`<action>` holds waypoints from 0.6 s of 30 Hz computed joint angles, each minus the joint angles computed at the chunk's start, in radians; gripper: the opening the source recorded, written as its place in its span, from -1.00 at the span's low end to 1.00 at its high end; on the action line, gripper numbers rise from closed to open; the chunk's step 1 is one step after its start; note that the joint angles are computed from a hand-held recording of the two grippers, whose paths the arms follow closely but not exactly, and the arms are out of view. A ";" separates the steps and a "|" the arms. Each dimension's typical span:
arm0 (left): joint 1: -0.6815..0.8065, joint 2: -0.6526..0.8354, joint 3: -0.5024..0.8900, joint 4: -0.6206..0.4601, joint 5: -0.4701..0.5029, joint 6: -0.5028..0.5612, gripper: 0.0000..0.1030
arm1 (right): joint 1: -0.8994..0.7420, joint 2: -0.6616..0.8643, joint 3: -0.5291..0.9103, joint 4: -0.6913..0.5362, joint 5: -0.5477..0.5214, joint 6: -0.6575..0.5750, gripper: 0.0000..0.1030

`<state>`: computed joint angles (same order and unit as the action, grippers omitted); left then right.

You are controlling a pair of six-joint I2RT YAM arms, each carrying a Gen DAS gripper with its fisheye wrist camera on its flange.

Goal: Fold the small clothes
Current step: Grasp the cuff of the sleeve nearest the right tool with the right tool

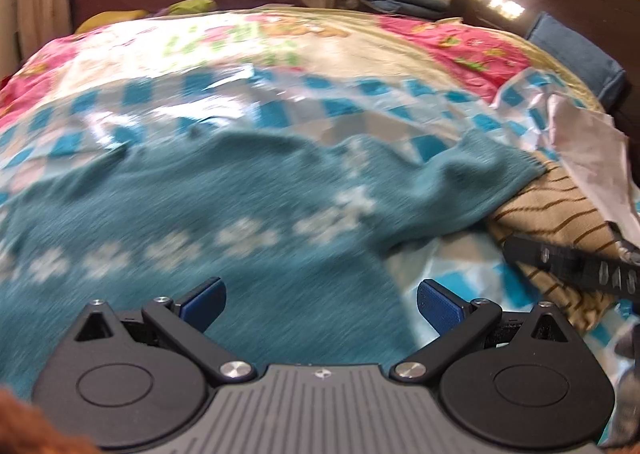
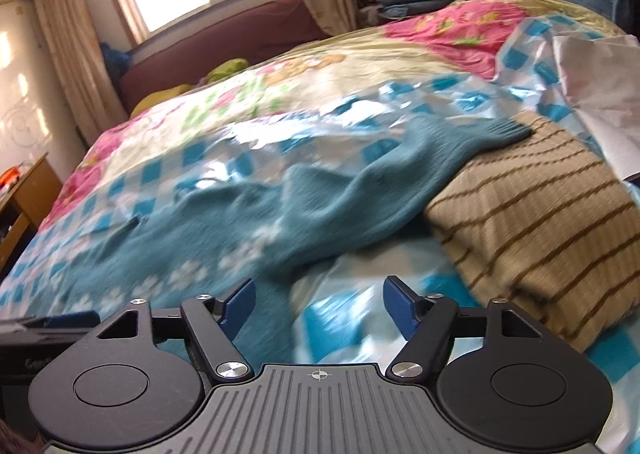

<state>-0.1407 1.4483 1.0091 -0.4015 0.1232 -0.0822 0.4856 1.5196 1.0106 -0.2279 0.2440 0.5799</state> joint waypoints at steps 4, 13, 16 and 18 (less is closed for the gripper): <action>-0.067 0.078 0.065 0.043 -0.022 -0.020 1.00 | -0.163 0.035 0.044 0.020 -0.050 -0.003 0.08; -0.140 0.216 0.176 0.059 -0.036 -0.065 1.00 | -0.456 0.248 0.187 0.099 -0.287 0.148 -0.12; -0.145 0.239 0.190 0.050 -0.039 -0.070 1.00 | -0.491 0.325 0.238 0.120 -0.345 0.200 -0.12; -0.143 0.245 0.189 0.045 -0.034 -0.075 1.00 | -0.495 0.361 0.262 0.126 -0.342 0.217 -0.13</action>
